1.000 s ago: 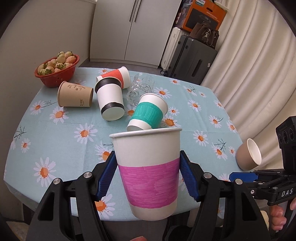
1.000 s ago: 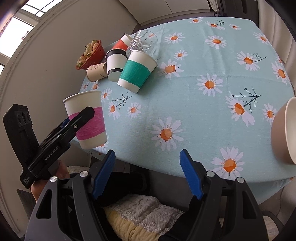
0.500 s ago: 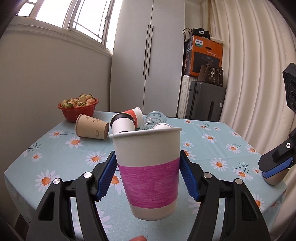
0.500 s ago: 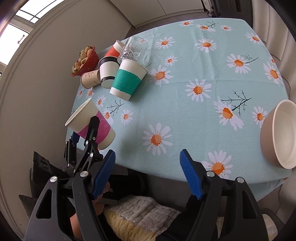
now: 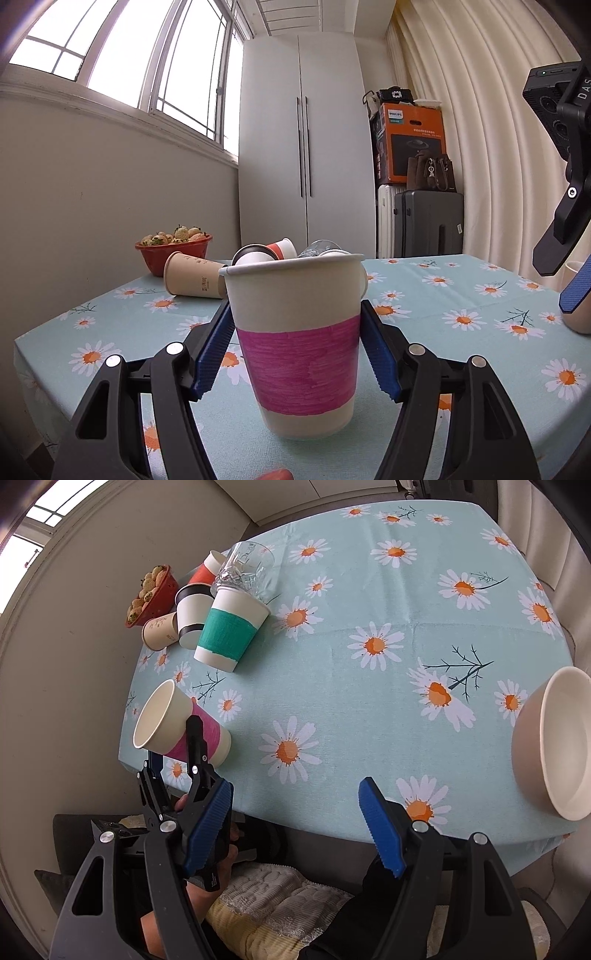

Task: Flip cup upright
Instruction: 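Grasp the pink-banded cup with the left gripper while the right gripper releases it, then lower the pink-banded cup upright onto the table and open the left gripper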

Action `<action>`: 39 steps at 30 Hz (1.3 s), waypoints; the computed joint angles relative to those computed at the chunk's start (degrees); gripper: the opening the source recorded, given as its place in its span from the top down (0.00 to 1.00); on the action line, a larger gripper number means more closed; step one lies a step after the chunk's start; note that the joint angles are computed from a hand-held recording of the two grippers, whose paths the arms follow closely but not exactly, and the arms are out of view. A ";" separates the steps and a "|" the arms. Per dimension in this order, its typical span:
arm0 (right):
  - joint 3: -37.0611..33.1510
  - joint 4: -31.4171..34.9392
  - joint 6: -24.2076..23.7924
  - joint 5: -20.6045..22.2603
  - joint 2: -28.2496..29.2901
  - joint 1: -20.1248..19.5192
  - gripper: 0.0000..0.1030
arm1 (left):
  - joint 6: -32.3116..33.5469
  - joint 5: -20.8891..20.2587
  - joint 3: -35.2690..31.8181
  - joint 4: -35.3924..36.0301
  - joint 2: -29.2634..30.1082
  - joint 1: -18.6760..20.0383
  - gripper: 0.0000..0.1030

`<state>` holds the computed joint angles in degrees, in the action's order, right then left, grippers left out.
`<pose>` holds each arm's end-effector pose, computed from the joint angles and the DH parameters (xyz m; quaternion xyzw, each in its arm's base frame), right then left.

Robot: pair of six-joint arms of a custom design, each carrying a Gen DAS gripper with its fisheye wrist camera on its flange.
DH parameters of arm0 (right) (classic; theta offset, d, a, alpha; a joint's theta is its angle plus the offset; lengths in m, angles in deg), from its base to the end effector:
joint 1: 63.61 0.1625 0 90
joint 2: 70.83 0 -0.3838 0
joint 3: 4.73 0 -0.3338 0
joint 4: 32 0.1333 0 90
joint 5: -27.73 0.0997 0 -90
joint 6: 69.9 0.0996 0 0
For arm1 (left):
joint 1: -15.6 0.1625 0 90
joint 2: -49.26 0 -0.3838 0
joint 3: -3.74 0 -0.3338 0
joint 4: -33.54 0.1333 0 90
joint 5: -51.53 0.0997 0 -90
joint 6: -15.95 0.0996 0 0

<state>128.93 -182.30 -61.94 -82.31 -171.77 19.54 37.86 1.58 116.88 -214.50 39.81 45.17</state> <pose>0.0579 -0.3491 0.3221 -0.1644 -0.9430 0.2364 0.1667 -0.2676 -0.3788 -0.0622 0.4325 0.7321 -0.5056 0.1460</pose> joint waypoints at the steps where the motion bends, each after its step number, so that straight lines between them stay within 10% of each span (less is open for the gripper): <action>1: 0.07 0.05 0.07 0.02 -0.11 -0.10 0.30 | -0.08 -0.72 0.33 -0.08 0.05 0.08 0.35; 5: 0.08 -0.02 0.80 0.26 -0.28 -0.24 0.30 | -0.87 -0.99 0.91 -0.17 0.56 -0.08 0.15; 25: 1.36 -0.86 2.83 0.03 -0.84 2.41 0.30 | -4.23 -2.83 5.26 3.83 -5.01 -0.40 0.10; 39: 3.48 -6.13 3.74 -2.58 -0.63 6.61 0.30 | -5.37 -11.47 14.33 26.89 -27.69 0.86 0.10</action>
